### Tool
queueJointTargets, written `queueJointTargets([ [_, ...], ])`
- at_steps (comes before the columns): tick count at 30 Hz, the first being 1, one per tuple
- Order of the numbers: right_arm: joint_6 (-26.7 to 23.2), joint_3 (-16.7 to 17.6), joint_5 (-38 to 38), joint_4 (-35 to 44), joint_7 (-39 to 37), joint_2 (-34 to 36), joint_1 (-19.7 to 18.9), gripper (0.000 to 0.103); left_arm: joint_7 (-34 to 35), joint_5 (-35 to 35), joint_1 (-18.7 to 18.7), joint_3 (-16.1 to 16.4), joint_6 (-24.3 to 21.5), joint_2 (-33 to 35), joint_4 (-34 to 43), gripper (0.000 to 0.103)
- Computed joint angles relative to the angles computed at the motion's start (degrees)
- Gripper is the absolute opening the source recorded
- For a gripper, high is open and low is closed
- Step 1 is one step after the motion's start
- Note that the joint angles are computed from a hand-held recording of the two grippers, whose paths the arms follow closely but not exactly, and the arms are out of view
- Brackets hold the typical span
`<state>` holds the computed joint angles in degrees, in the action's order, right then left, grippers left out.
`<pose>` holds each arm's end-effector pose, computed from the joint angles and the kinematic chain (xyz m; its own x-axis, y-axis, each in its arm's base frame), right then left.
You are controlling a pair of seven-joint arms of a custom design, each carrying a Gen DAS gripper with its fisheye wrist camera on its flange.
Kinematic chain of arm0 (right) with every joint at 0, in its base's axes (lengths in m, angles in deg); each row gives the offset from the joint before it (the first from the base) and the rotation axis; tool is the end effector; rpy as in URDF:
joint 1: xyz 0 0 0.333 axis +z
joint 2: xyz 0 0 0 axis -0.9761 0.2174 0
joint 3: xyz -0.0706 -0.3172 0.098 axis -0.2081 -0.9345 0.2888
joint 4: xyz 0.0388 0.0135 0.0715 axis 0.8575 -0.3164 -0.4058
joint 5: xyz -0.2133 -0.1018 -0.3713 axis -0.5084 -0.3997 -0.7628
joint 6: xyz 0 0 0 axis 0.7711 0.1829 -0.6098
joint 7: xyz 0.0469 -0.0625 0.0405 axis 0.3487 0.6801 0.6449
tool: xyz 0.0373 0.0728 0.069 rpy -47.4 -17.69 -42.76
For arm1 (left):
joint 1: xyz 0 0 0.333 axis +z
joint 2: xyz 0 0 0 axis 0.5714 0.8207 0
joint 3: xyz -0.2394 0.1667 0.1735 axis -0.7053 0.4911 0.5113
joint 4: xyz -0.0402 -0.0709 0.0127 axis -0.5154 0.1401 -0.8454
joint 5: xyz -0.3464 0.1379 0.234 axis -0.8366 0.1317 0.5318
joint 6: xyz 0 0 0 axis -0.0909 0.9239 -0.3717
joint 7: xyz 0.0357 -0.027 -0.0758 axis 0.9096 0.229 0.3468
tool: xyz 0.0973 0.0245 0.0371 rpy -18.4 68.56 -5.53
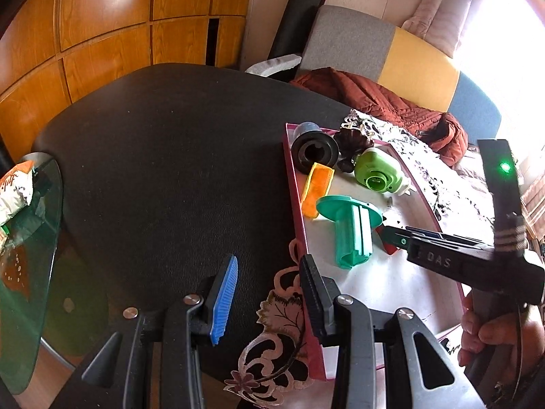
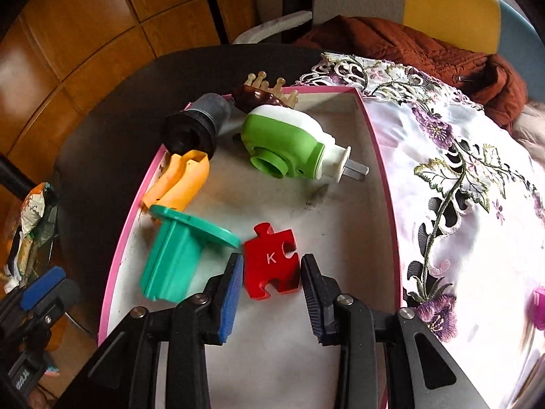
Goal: Organize rigid objects
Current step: 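Carry the red K puzzle piece into the tray and open the right gripper, then move both tools back toward the magenta cup and red cylinder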
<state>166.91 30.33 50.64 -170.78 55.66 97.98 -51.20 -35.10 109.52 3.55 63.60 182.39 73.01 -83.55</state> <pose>0.6530 0.3835 0.4018 0.6347 -0.7572 -0.1544 -0.7165 -0.5017 -0.4846 0.4900 -0.4758 0.4206 0.5205 -0.8367 0.1701 -0.6250 -0.5091 -0.5917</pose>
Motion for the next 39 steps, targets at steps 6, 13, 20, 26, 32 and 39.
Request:
queueJointTargets([
  [6, 2.03, 0.92, 2.52, -3.84, -2.36, -2.84, -0.94, 0.051, 0.76, 0.07, -0.18, 0.01, -0.29, 0.47, 0.7, 0.038],
  [13, 5.78, 1.01, 3.3, -7.66, -3.2, -5.9, -0.95, 0.063, 1.86, 0.18, -0.72, -0.07, -1.48, 0.71, 1.71, 0.038],
  [20, 10.22, 1.53, 6.1, -10.95, -5.0, -8.88, -1.83, 0.07, 3.39, 0.77, -1.44, -0.13, -2.56, 1.22, 3.17, 0.038],
  [26, 13.49, 1.49, 7.82, -13.91, -6.5, -11.52, -2.74, 0.076, 5.14, 1.03, -2.0, -0.11, -2.89, 2.04, 4.67, 0.038],
  [32, 15.74, 0.58, 7.58, -16.05, -5.98, -13.51, -3.56, 0.079, 7.2, 1.15, -2.8, 0.04, -3.21, 3.32, 6.76, 0.038],
  [39, 18.63, -1.16, 6.59, -17.74, -3.23, -15.07, -5.15, 0.081, 10.62, 1.47, -3.91, 0.46, -2.91, 5.49, 9.93, 0.038],
])
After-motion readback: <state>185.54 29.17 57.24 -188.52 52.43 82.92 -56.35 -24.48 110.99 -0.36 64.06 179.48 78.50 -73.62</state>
